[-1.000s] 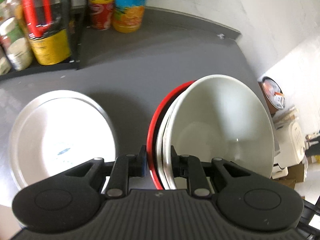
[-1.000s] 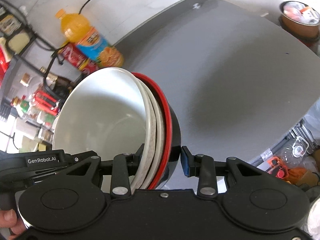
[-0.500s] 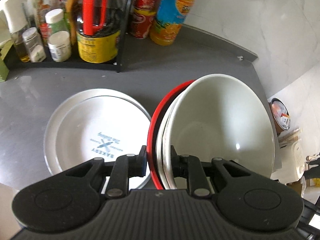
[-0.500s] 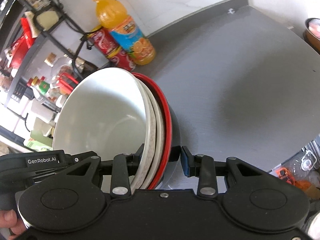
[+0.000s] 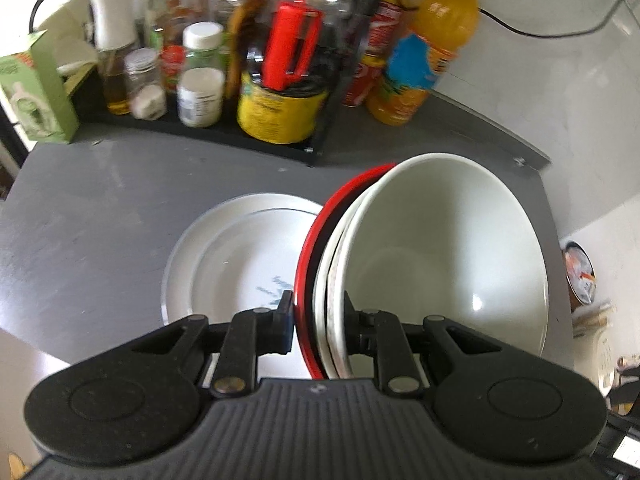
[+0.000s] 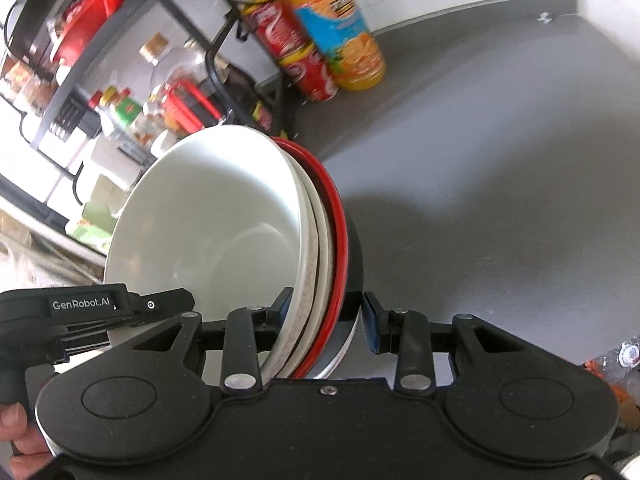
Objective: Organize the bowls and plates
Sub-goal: 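Lift the red bowl stack with both grippers over the plate stack, then lower the red bowl stack onto the 'BAKERY' plate with both grippers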
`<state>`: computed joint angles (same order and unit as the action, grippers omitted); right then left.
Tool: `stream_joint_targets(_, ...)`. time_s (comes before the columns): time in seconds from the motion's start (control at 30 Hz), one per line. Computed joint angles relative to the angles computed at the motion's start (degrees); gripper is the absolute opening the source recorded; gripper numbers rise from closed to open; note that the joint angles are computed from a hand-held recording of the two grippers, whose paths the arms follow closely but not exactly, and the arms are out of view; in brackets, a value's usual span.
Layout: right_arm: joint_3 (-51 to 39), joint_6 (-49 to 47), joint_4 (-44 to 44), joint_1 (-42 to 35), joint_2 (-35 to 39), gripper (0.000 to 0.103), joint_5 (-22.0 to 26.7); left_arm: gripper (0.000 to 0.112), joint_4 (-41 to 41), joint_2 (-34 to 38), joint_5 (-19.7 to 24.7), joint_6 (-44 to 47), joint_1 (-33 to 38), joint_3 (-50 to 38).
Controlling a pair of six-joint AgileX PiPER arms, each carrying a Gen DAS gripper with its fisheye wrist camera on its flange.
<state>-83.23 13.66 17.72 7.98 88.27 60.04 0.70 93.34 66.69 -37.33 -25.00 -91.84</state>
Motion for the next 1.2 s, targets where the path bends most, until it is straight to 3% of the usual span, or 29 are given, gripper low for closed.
stream_joint_targets(0.37,-2.97,-4.43,3.62,1.25,5.77,0.034,1.13,0.019,0.75,-2.37,-0.96,-2.04,4.46,5.55)
stream_joint_targets(1.07,-5.44,-8.51,5.98,1.05,12.58,0.035,1.76,0.019,-0.02,2.11,-2.89,-2.30,7.46,6.54)
stream_joint_targets(1.2,-4.10,-9.08,6.45,1.38,12.14,0.035,-0.03,0.019,0.23,2.62,-2.72,-2.76,7.85,6.58)
